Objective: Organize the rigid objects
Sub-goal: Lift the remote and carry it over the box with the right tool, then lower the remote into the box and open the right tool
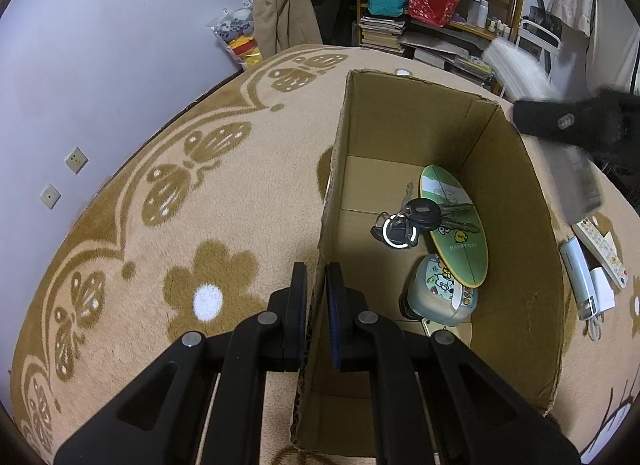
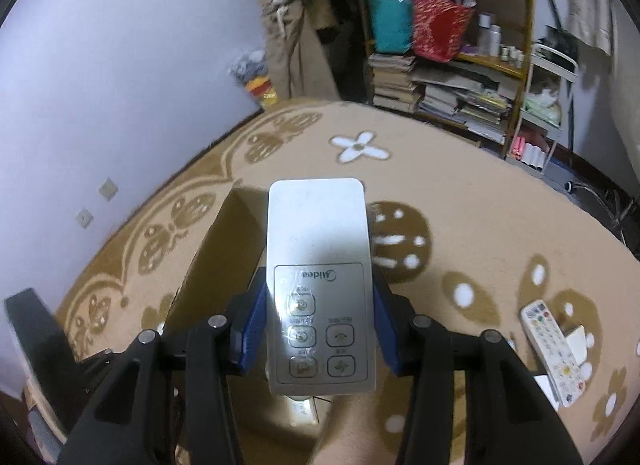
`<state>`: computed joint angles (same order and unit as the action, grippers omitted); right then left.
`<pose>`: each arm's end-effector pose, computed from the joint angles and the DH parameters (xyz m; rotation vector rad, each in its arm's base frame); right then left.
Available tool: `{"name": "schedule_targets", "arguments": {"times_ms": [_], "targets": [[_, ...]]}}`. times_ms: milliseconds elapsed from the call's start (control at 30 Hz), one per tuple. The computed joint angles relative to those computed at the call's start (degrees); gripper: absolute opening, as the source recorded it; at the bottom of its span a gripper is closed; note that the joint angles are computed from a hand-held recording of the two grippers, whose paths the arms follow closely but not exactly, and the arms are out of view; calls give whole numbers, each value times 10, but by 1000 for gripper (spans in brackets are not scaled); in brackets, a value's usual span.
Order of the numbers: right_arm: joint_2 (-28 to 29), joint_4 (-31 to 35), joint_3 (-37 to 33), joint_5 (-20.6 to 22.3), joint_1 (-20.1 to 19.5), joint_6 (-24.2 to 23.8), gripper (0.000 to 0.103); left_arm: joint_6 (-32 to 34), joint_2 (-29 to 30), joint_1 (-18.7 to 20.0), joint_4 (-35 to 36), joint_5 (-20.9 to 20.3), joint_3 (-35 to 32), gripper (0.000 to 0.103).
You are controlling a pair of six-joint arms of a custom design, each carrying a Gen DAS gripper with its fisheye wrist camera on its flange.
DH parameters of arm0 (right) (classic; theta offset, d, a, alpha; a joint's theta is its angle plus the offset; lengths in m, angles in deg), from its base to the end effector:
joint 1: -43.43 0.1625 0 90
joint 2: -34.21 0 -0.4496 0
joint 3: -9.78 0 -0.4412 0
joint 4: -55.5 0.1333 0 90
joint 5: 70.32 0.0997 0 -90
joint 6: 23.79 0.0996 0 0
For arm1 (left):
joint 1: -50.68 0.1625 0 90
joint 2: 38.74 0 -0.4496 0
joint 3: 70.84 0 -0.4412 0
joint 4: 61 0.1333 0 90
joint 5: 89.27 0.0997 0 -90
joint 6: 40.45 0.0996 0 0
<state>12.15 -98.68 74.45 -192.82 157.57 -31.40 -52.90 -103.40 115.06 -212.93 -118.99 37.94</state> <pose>0.4266 -0.7567 -0.0088 0.5664 -2.5137 0.5928 -0.0695 -0.6533 0.2452 0.0519 2.1445 -0.7210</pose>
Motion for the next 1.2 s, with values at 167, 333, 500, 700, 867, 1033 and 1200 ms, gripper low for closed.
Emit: {"name": "schedule_targets", "arguments": {"times_ms": [167, 333, 500, 700, 867, 1033, 1200], "targets": [[8, 18, 4, 19, -7, 3, 52, -2, 3, -1, 1, 6, -2, 9], [8, 46, 10, 52, -17, 8, 52, 1, 3, -1, -1, 6, -2, 9], [6, 41, 19, 60, -19, 15, 52, 4, 3, 0, -2, 6, -2, 9], [-4, 27, 33, 70, -18, 14, 52, 5, 2, 1, -3, 3, -2, 9], [-29, -16, 67, 92, -22, 24, 52, 6, 2, 1, -5, 3, -2, 9], [-63, -94, 106, 81, -21, 15, 85, 7, 2, 3, -7, 0, -2, 9], [-93, -177, 142, 22, -23, -10, 93, 9, 1, 3, -9, 1, -1, 9]]}}
